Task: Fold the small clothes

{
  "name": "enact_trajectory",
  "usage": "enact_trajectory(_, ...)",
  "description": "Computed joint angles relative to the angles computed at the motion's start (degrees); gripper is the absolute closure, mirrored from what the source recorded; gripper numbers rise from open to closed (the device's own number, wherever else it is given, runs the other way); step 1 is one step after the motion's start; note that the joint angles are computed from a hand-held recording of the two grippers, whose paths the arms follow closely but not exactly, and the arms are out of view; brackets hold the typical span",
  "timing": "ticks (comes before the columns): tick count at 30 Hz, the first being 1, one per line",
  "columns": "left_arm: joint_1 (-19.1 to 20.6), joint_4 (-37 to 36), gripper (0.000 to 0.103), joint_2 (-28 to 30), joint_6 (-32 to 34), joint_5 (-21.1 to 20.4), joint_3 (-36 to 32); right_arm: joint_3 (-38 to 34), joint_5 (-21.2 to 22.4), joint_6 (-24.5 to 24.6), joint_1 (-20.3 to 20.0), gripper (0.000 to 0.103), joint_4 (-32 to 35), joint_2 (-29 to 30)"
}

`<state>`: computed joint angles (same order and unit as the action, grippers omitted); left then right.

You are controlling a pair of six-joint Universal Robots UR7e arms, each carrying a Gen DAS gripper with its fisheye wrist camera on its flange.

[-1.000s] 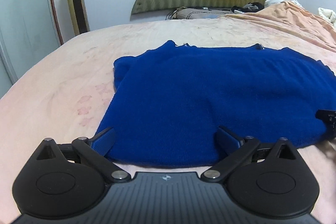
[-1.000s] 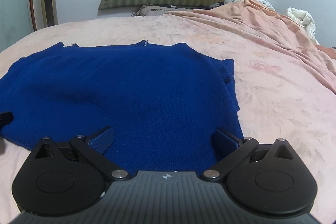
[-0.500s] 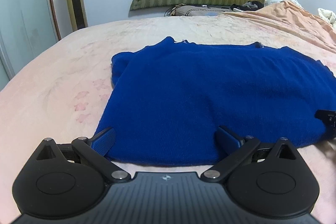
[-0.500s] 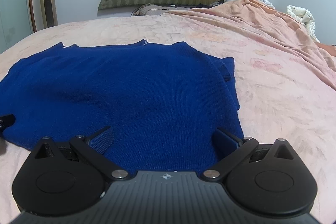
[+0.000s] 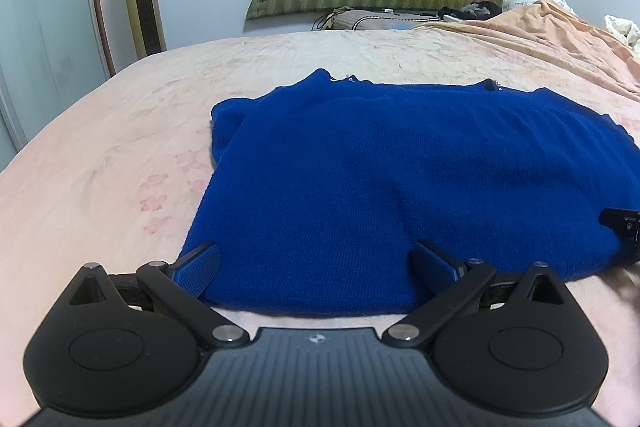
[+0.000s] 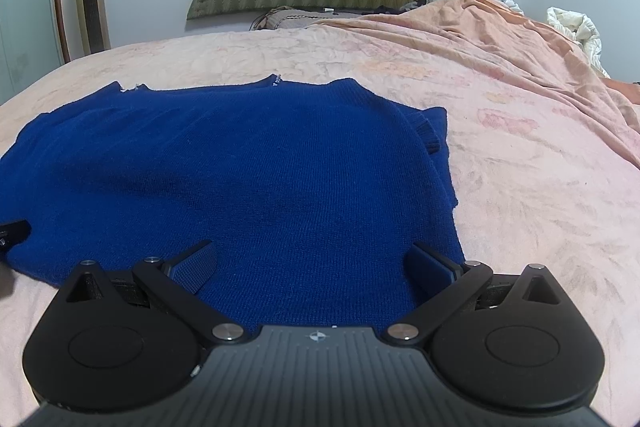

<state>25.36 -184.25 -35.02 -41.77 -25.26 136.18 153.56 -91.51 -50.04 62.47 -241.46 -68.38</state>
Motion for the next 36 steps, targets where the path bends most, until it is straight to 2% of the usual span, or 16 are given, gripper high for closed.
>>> enact_trajectory(21,-0.3,0.7,0.000,-0.6,-0.2,0.2,0.4,-0.1,0.4,0.0,-0.4,0.000,0.6,-0.3)
enact_trajectory(23,-0.3,0.6,0.000,-2.4,4.0,-0.3,0.8,0.0,0.6,0.2,-0.5,0.000,1.3,-0.9)
enact_trajectory(25,-0.2,-3.8,0.000,-3.3,10.5,1.4,1.5,0.5,-0.3,2.8,0.3,0.000,0.9,-1.3)
enact_trajectory(27,1.5,-8.4,0.000,-5.1,17.7,2.0,1.3,2.3,2.0,2.8,0.6,0.001,-0.3,-1.6)
enact_trajectory(29,5.1,-8.1,0.000,-9.1,21.3,-0.2,0.1,3.9,3.7,-0.8,2.2,0.001,-3.1,0.3)
enact_trajectory(32,13.2,-5.5,0.000,-15.6,24.8,-10.6,-3.1,5.0,2.4,-7.4,7.9,0.001,-8.4,6.3)
enact_trajectory(34,17.7,-0.5,0.000,-17.8,23.9,-15.1,-6.0,5.2,0.6,-11.6,12.2,0.001,-9.0,10.0)
enact_trajectory(36,21.0,0.9,0.000,-18.0,25.0,-18.5,-8.5,4.5,-2.8,-15.2,16.6,0.002,-11.4,15.6)
